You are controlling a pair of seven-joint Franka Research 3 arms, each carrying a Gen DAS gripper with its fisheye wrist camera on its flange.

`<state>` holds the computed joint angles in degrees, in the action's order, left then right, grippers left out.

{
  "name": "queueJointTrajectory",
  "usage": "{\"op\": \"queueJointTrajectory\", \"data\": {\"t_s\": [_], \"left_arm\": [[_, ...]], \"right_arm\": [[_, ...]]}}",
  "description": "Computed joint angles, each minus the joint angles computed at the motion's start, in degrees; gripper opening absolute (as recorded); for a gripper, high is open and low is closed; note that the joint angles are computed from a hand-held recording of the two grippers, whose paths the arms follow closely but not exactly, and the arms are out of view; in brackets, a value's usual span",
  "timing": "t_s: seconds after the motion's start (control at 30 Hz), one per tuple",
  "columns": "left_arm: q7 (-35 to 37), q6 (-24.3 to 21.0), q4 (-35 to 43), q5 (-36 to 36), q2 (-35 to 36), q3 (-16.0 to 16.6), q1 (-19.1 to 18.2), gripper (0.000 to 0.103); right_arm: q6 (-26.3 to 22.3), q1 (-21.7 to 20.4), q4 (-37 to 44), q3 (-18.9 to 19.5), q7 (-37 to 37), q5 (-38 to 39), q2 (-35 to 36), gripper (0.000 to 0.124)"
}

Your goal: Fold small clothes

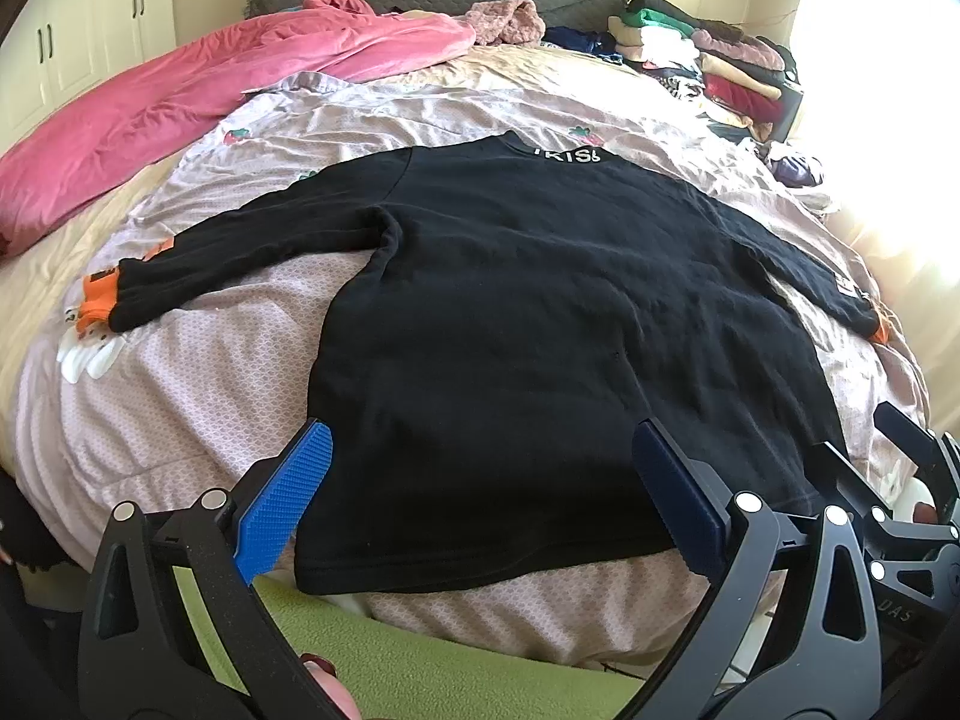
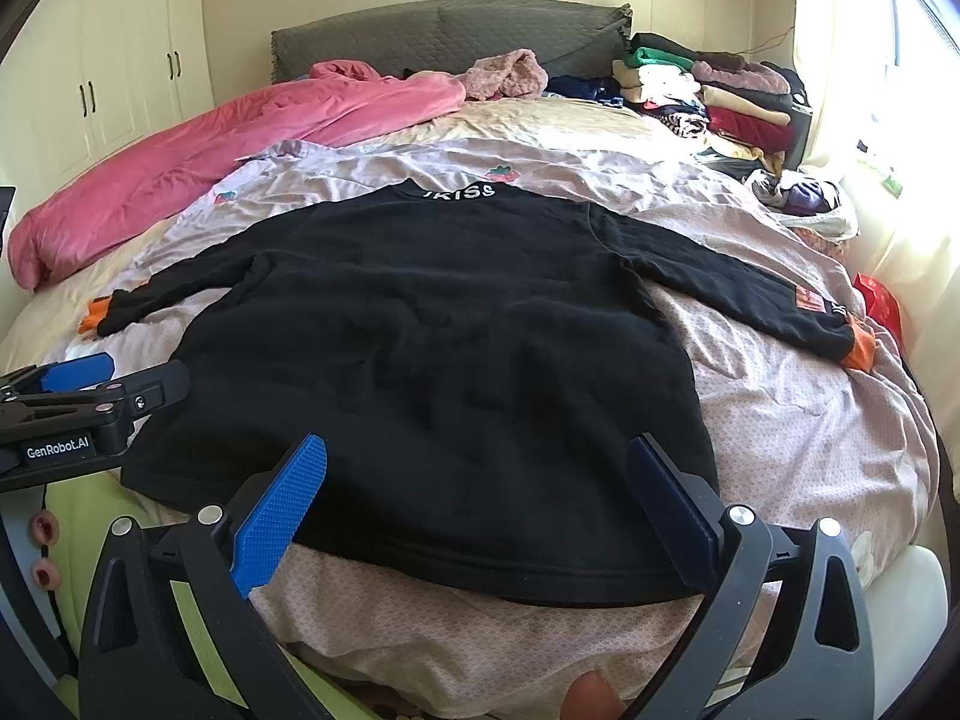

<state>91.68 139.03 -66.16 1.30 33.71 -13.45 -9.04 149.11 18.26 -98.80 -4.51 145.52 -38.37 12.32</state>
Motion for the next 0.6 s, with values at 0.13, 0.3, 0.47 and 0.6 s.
{"op": "queueJointTrajectory", "data": {"t_s": [0.13,0.3,0.47,0.6], "left_arm": [[-0.1,0.6,-0.4,0.3,-0.1,0.1,0.0,0.094],[-0.2,0.7,-0.4,0.6,-0.1,0.2,-0.1,0.094],[-0.5,0.6,-0.1,0.9,0.0,0.3,-0.2,0.094],[-0.8,-0.6,2.2,1.1,1.3,0.4,-0.4,0.094]], "right_arm": [[-0.3,0.0,-0.1,0.0,-0.1,0.2,-0.1,0.099],[-0.5,-0.1,0.2,0.0,0.0,0.3,0.0,0.099],[0.0,-0.4,0.1,0.1,-0.6,1.1,0.0,0.099],[0.0,-0.5,1.1,0.0,-2.0,2.2,0.7,0.099]]}}
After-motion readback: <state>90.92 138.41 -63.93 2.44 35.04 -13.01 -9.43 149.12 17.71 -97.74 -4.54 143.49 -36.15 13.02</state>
